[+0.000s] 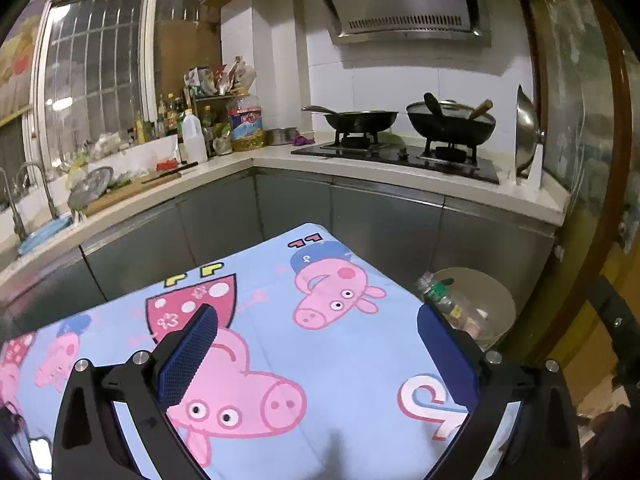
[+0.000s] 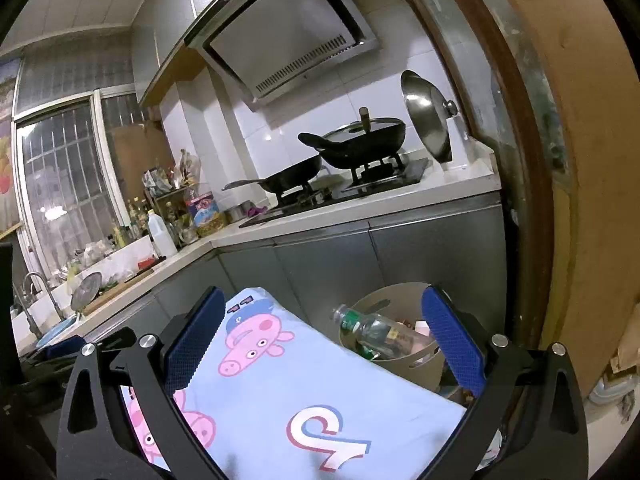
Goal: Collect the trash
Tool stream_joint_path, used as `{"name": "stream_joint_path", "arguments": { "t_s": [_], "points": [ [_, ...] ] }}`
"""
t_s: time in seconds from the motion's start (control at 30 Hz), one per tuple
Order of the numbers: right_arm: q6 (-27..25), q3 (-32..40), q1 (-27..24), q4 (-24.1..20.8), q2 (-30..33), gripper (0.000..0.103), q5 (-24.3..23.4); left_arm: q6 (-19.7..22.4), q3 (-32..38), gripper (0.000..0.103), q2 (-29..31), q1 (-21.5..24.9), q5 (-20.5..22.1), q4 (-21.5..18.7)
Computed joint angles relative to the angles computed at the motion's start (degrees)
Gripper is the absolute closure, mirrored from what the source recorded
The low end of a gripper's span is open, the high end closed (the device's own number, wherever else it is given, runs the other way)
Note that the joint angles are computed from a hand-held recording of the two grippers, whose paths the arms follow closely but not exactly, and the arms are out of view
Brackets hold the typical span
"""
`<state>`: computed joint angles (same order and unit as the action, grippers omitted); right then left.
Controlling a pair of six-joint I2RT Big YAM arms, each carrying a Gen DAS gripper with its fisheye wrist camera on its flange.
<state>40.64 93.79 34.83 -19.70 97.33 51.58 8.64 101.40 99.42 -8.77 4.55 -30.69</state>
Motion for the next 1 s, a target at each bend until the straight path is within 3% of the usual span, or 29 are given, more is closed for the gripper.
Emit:
{"name": "stream_joint_path", "arguments": {
  "t_s": [0.17,0.4,1.0],
  "points": [
    [0.0,-0.6,0.0,0.4,-0.4,0.005,0.0,1.3,-0.9,0.004,-0.9,-0.8,-2.9,2.3],
    [-0.6,1.6,-0.1,-1.0,0.6,0.005,-1.4,1.0,0.1,0.004,-1.0,-0.6,0.4,2.3],
    [1.0,1.8,-0.6,-1.5,0.7,0.005,-3.5,1.1,-0.1,0.004,-0.9,-1.1,-1.9,2.6]
  ]
}}
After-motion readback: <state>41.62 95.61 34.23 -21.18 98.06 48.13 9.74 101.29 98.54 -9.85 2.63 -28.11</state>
